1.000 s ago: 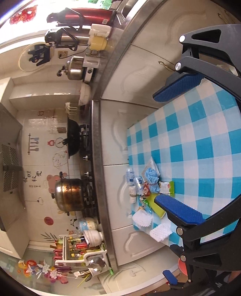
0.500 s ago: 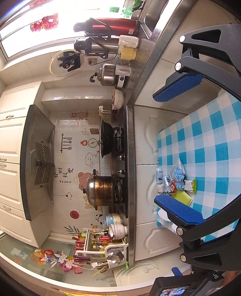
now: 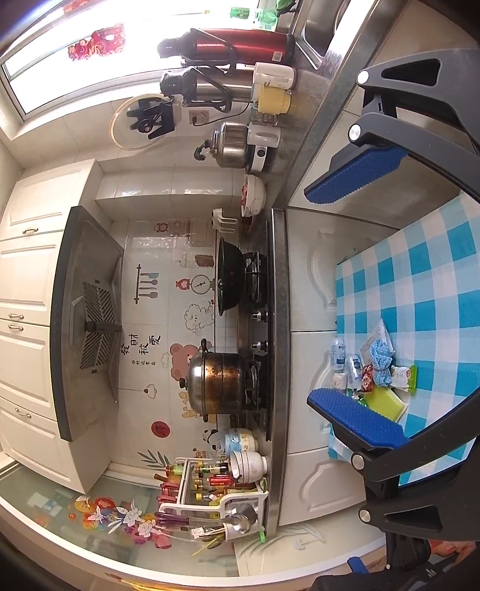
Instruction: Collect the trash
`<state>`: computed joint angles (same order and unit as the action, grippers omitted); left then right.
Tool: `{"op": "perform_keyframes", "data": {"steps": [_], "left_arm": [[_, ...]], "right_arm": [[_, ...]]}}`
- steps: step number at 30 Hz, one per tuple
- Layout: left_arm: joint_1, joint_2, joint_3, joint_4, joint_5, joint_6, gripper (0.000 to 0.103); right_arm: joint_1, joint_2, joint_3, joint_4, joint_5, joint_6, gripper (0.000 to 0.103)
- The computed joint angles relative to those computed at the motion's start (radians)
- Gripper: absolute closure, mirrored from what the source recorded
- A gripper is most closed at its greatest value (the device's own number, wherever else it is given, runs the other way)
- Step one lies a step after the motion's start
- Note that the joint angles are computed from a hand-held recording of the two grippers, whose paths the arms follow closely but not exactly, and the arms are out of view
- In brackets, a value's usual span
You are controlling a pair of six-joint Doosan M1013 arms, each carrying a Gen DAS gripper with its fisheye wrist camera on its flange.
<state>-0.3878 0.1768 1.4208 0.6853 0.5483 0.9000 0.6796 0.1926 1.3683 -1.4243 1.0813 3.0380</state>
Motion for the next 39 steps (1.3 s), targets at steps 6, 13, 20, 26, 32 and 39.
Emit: {"op": "perform_keyframes", "data": {"steps": [6,13,20,26,32,39], "left_arm": [[0.002,0.023,-0.031,0.074,0.023,-0.058,0.004],[0.011,0.052,-0.062,0.101,0.028,-0.100,0.004],[0.019,0.081,-0.089,0.074,0.047,-0.079,0.004],[0.029,0.103,-0.107,0.029,0.055,-0.051,0.004],[0.031,0.117,-0.114,0.013,0.059,-0.024,0.004],[0.030,0.135,-0.123,-0.024,0.060,0.013,0.004]], "right_arm": [[-0.021,0.013,-0.005,-0.034,-0.034,-0.004,0.004],[-0.045,0.034,-0.015,-0.057,-0.113,0.005,0.004],[-0.061,0.066,-0.050,-0.021,-0.144,-0.039,0.004],[-0.080,0.090,-0.071,0.034,-0.185,-0.080,0.004],[-0.107,0.114,-0.089,0.160,-0.242,-0.131,0.004],[-0.131,0.145,-0.104,0.279,-0.279,-0.204,0.004]]}}
